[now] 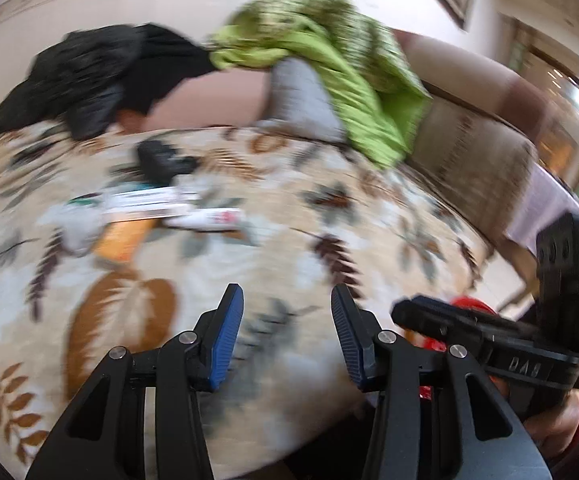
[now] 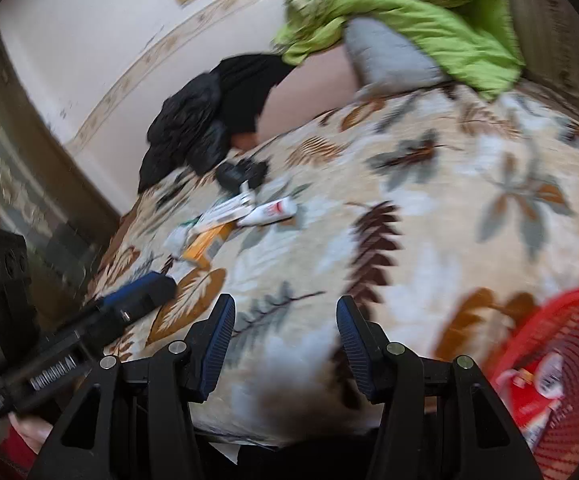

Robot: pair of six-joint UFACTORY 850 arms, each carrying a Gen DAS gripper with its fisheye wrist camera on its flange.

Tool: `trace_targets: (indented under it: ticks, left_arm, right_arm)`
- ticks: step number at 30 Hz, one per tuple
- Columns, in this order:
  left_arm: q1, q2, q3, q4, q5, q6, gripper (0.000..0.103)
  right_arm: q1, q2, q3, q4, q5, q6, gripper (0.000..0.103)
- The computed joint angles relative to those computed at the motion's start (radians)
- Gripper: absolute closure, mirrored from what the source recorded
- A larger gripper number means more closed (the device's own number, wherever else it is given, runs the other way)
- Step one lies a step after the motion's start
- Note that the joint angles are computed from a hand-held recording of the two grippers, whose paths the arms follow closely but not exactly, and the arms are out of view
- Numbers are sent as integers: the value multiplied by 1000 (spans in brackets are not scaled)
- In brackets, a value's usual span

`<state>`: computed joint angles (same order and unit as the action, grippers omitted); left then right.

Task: Collect trash
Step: 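Move both open grippers back over the remaining trash on the bed, then grasp the white glove with the left gripper while the right gripper grasps the white bottle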

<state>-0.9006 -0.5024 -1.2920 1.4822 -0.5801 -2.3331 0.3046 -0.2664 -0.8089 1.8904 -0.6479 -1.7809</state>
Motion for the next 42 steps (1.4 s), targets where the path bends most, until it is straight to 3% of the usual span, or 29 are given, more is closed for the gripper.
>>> trace_targets:
  ticks: [5,10,21,23,25,27,31,38,42]
  left_arm:
    - [55,88,132,-44,-59,-82,55]
    - [142,145,223,-56,-37,-174,49]
    - [358,19,147,-117,168,-162,43]
    - [383,-13,131,-56,218,-230,43]
    - [389,-33,116,-28,223,-253,47]
    - [385,-41,112,67,207,-330,69]
    - [371,-50,97,58,167,-288,79]
    - [335,26,180,104,112,-313,81]
    - [313,51,215,92,64,-302,81]
  right_arm:
    - [66,-71,-101,-66,15,46,46]
    - [89,-130,-198,-127,24,113,46]
    - [97,-246,-352,-216,29,217,46]
    - [98,-272,-391,-242,29,244,46]
    - [101,-305,-439,-267,34,267,46]
    - [105,-349,-500,-297,38,296,46]
    - [116,-460,-656,-393,38,409,46]
    - [136,-648,-918,-618,-2,658,50]
    - [139,-667,-935,-676,-87,701,53]
